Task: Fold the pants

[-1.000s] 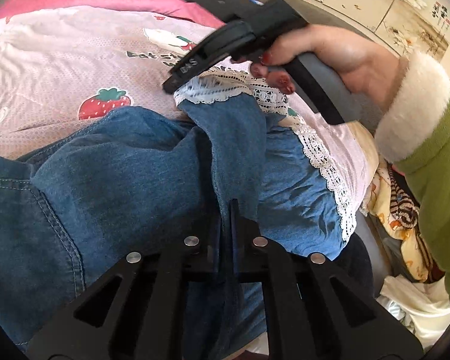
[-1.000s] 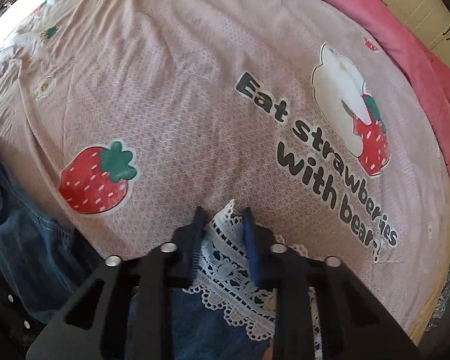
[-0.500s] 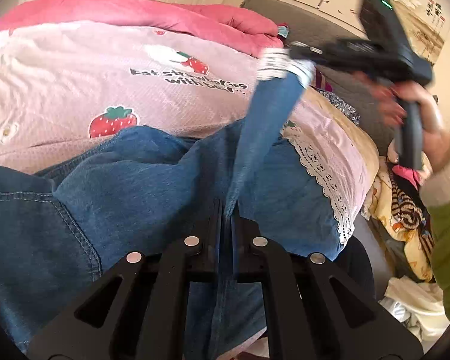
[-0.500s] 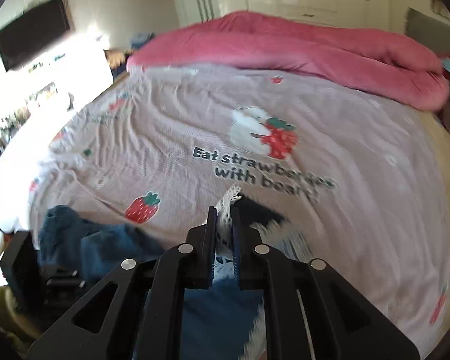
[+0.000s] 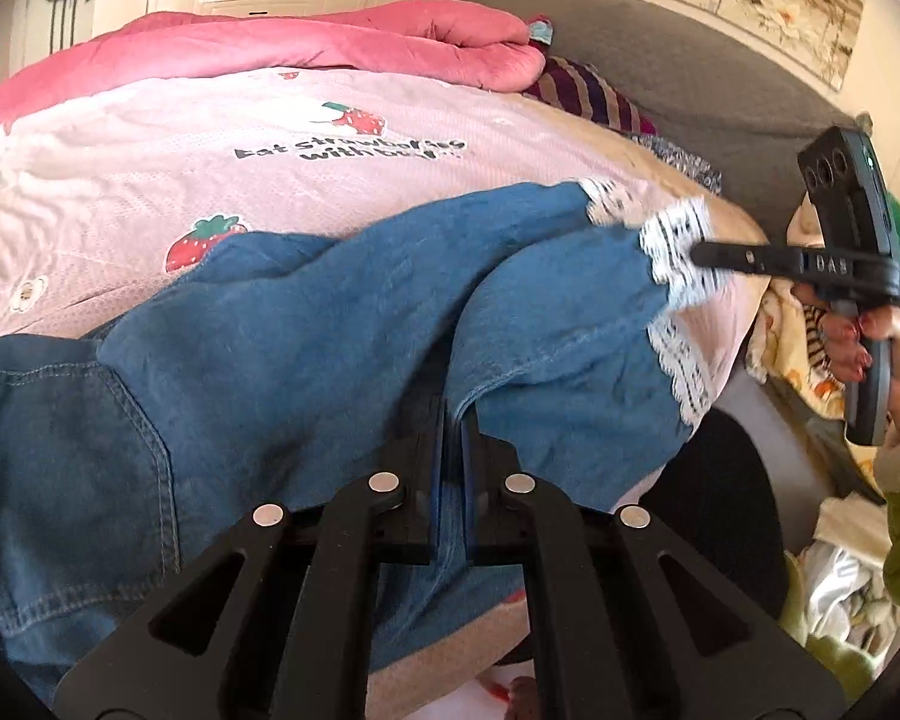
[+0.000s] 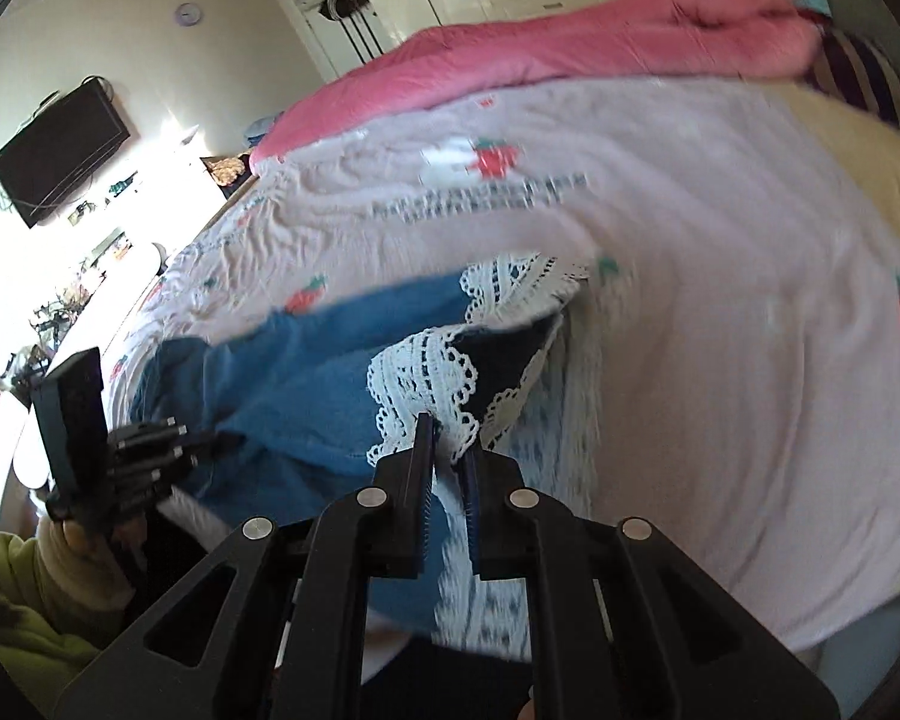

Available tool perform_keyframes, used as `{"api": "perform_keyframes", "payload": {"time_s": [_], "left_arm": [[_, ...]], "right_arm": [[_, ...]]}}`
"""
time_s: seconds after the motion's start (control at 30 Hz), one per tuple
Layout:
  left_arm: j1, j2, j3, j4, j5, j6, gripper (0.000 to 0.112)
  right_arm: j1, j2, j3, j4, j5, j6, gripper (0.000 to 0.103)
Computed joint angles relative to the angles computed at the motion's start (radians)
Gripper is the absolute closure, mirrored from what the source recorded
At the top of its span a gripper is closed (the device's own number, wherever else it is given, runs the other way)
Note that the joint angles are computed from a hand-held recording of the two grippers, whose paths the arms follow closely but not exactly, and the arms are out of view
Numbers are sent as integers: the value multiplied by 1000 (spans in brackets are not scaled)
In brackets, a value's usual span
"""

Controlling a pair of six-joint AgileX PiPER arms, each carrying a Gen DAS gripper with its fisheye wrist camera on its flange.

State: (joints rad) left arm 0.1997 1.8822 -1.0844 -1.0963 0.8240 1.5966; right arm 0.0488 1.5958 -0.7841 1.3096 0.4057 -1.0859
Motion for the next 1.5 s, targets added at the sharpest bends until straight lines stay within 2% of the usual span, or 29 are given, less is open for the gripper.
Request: {"api": "perform_keyframes", "payload": {"time_s": [0.2, 0.23, 0.27, 0.33, 0.4, 0.43, 0.47, 0.73, 0.8, 0.83, 0.87, 0.93, 1.0, 1.03, 1.07, 1.17, 1.4, 1.5], "left_arm": [[-18, -48, 75, -16, -72, 82, 112], [-22, -55, 86, -21, -88, 95, 112], [-24, -59, 92, -22, -95, 106, 112], [-27, -72, 108, -31, -110, 135, 112], [-30, -81, 117, -27, -124, 149, 112], [-30, -84, 119, -22, -127, 148, 112], [-30, -87, 118, -16, -127, 142, 112], [-15, -101, 121, 18, -115, 140, 112], [-19, -110, 139, 17, -123, 161, 112], [-23, -119, 152, 11, -133, 177, 112], [-29, -126, 164, 4, -145, 192, 112], [-41, -134, 178, -4, -162, 206, 112], [-54, -138, 185, -10, -179, 209, 112], [-61, -138, 186, -13, -185, 206, 112], [-65, -136, 185, -16, -187, 206, 112], [-76, -131, 188, -11, -204, 210, 112], [-26, -134, 190, 42, -156, 220, 112], [-17, -141, 206, 46, -157, 232, 112]], "right_arm": [[-56, 19, 119, 258, 87, -295, 91], [-62, 21, 125, 268, 97, -309, 87], [-72, 26, 133, 276, 116, -327, 77], [-91, 30, 149, 314, 144, -379, 74], [-102, 27, 156, 296, 153, -388, 77], [-111, 27, 157, 284, 155, -393, 90], [-118, 25, 160, 272, 160, -393, 95], [-179, 3, 189, 253, 190, -419, 96], [-174, -2, 199, 266, 180, -434, 93], [-169, 3, 201, 272, 180, -438, 83], [-161, 6, 204, 279, 175, -441, 66], [-133, 15, 211, 315, 150, -474, 62], [-115, 20, 215, 360, 131, -506, 64], [-108, 29, 211, 363, 127, -503, 76], [-101, 26, 211, 356, 115, -492, 93], [-92, 23, 207, 306, 83, -446, 102], [-137, -89, 277, 249, 89, -443, 102], [-141, -97, 287, 241, 97, -446, 96]]}}
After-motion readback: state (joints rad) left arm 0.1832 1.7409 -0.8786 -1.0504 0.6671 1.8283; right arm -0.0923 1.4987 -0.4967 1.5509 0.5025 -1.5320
